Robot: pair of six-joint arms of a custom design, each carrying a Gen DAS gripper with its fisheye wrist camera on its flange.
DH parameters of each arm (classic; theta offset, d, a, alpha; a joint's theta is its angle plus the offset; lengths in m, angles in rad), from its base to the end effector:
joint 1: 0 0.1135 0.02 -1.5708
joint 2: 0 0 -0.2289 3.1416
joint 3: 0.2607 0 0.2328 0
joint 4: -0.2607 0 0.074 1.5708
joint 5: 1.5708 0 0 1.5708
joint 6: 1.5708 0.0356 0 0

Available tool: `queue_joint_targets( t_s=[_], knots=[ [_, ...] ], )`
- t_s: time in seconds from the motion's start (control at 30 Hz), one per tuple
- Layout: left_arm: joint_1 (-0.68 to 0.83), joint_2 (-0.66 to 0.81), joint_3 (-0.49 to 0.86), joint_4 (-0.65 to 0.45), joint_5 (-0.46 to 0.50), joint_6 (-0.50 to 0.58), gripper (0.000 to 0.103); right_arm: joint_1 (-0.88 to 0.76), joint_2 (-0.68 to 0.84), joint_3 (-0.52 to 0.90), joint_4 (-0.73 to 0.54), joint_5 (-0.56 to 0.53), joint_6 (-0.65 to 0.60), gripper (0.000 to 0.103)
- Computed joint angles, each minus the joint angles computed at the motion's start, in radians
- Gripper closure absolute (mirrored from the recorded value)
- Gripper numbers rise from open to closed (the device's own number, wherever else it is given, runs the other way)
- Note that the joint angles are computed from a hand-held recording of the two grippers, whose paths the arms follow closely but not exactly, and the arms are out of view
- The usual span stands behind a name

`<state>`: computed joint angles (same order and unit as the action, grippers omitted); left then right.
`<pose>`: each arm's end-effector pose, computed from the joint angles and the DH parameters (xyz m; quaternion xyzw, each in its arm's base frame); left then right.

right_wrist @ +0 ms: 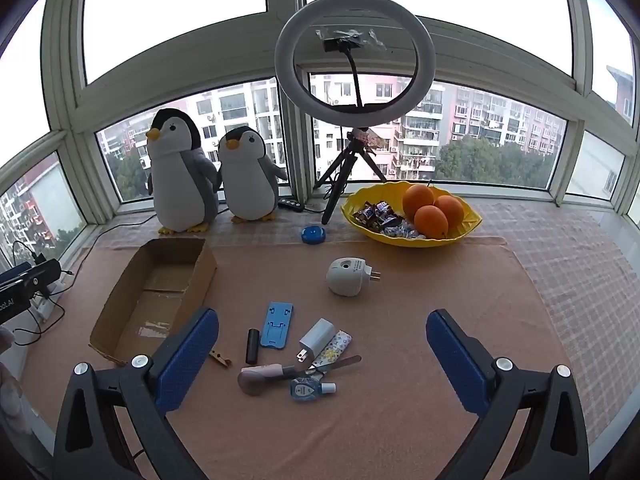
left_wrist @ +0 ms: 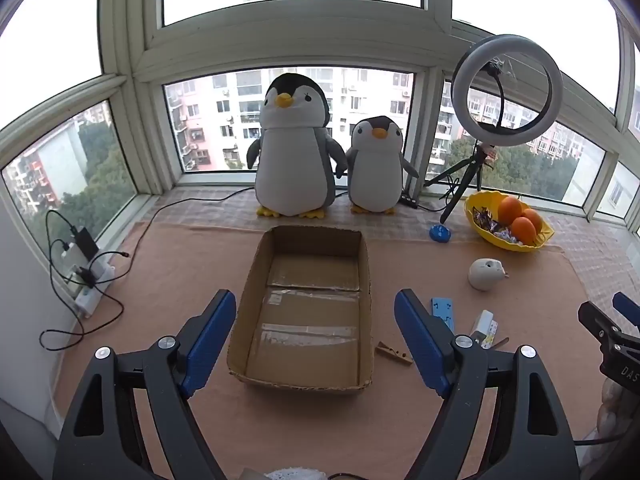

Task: Organize rigid objects

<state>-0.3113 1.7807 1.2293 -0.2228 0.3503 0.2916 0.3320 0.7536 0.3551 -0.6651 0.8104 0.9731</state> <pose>0.3461 -0.1242 0.1955 0.3340 0.8466 -0.1644 0.3803 0.1328 0.0185 0.1520 0.3742 0.8131 -0.1632 0.4149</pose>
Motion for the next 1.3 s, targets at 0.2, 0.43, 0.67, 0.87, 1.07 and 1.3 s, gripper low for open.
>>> queue_joint_targets(
  t_s=[0.2, 0.43, 0.67, 0.87, 1.07, 1.3],
  knots=[
    [-0.003, -0.001, 0.002, -0.004, -0.015, 0.014, 0.021, 0.001, 0.011, 0.006, 0.005, 0.000, 0.004, 0.000],
    [0.008, 0.005, -0.004, 0.002, -0.007, 0.024, 0.021, -0.019, 0.007, -0.007, 0.026, -0.012, -0.017, 0.000],
    [-0.005, 0.004, -0.001, -0.007, -0.020, 0.021, 0.021, -0.008, -0.002, -0.010, 0.010, -0.009, -0.005, 0.000],
    [-0.011, 0.003, 0.001, -0.015, -0.022, 0.024, 0.021, -0.002, 0.000, -0.021, 0.010, -0.007, 0.010, 0.000],
    [-0.006, 0.011, 0.006, -0.017, -0.017, 0.029, 0.021, -0.001, 0.009, -0.020, 0.013, -0.009, 0.014, 0.000],
    [-0.007, 0.017, 0.015, -0.022, -0.019, 0.029, 0.021, -0.008, 0.011, -0.022, 0.023, -0.018, 0.006, 0.000]
  ],
)
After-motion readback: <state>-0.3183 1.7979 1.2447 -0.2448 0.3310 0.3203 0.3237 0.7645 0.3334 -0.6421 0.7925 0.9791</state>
